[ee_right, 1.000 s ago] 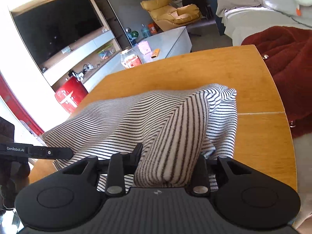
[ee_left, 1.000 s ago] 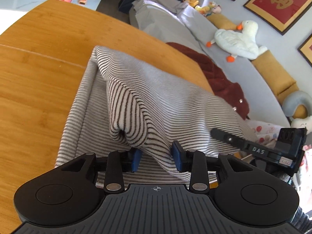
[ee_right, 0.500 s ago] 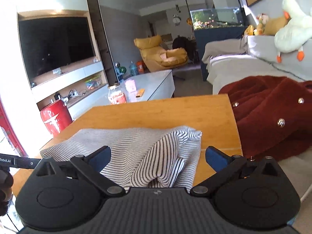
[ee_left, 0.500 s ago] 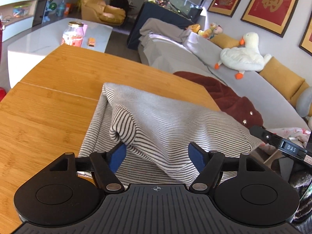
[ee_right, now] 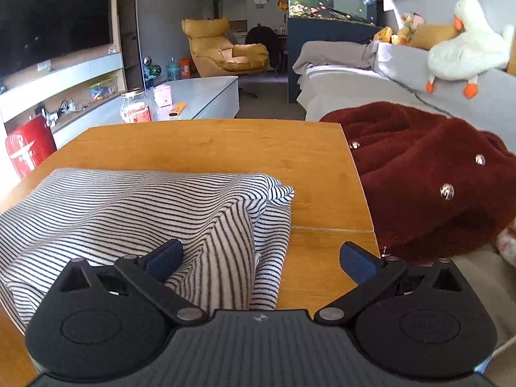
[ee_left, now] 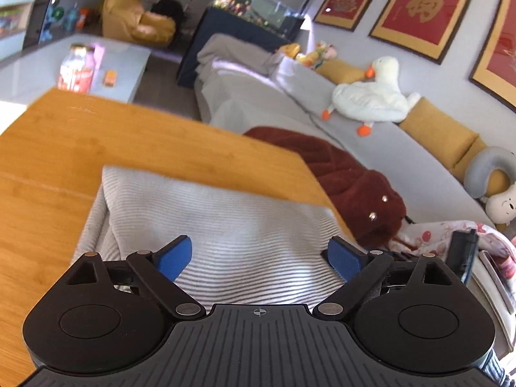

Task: Fold clothes

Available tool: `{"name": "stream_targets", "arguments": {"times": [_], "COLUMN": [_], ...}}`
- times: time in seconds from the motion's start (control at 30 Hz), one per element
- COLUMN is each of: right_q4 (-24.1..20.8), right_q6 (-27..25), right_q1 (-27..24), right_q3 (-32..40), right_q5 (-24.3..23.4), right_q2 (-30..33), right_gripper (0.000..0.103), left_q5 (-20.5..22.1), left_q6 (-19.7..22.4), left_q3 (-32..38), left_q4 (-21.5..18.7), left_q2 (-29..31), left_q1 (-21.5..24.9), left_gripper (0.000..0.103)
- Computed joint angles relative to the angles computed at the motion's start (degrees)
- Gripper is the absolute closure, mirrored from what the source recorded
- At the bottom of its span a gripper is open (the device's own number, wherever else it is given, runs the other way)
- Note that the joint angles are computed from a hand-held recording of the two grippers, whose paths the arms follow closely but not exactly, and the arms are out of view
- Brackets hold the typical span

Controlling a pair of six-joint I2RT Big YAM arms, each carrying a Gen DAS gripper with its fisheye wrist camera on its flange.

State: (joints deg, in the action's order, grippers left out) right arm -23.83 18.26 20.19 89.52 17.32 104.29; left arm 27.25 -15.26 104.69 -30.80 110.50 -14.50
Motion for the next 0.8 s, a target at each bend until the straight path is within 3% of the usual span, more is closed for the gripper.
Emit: {"name": "stream_targets", "arguments": {"times": [0.07, 0.17, 0.33, 0.4, 0.6, 0.73, 0.8], "right_q4": [0.3, 1.9, 3.3, 4.2, 2.9, -0.3, -4.3], "right_q6": [1.9, 2.6, -0.2, -1.3, -4.7, -8.5, -9.4], "right_q1": [-0.7, -1.2, -1.0, -1.0, -0.4, -0.7, -1.1], "right_q3": [-1.0, -2.9, -3.2, -2.7, 3.5, 9.9, 14.1], "right_q5": [-2.5, -5.0, -7.2, -8.3, -4.3, -2.0, -2.2], "right_q2": [-0.7, -1.7, -3.4, -3.7, -0.3, 4.5, 7.6], "right_gripper": [0.0, 0.0, 0.0, 0.0, 0.0, 0.0, 0.0], "left_q5": [1.0, 1.6, -1.0, -1.0, -5.7, -0.3, 3.9], "left_q6": [-1.8, -1.2, 1.8, 0.8, -1.0, -1.4, -1.3], "left_q3": [3.1, 3.0, 9.1, 12.6, 18.1, 12.7, 10.4], "left_q4": [-3.6, -1.1, -3.5, -4.3, -6.8, -3.6, -2.4], "left_q2": [3.3, 4.3, 7.9, 10.0, 12.2, 8.2, 6.7], "left_q1": [0.4, 1.2, 1.9, 2.4, 2.4, 2.1, 1.7], "left_gripper": [0.008, 0.008, 0.008, 0.008, 0.008, 0.007, 0.005]}}
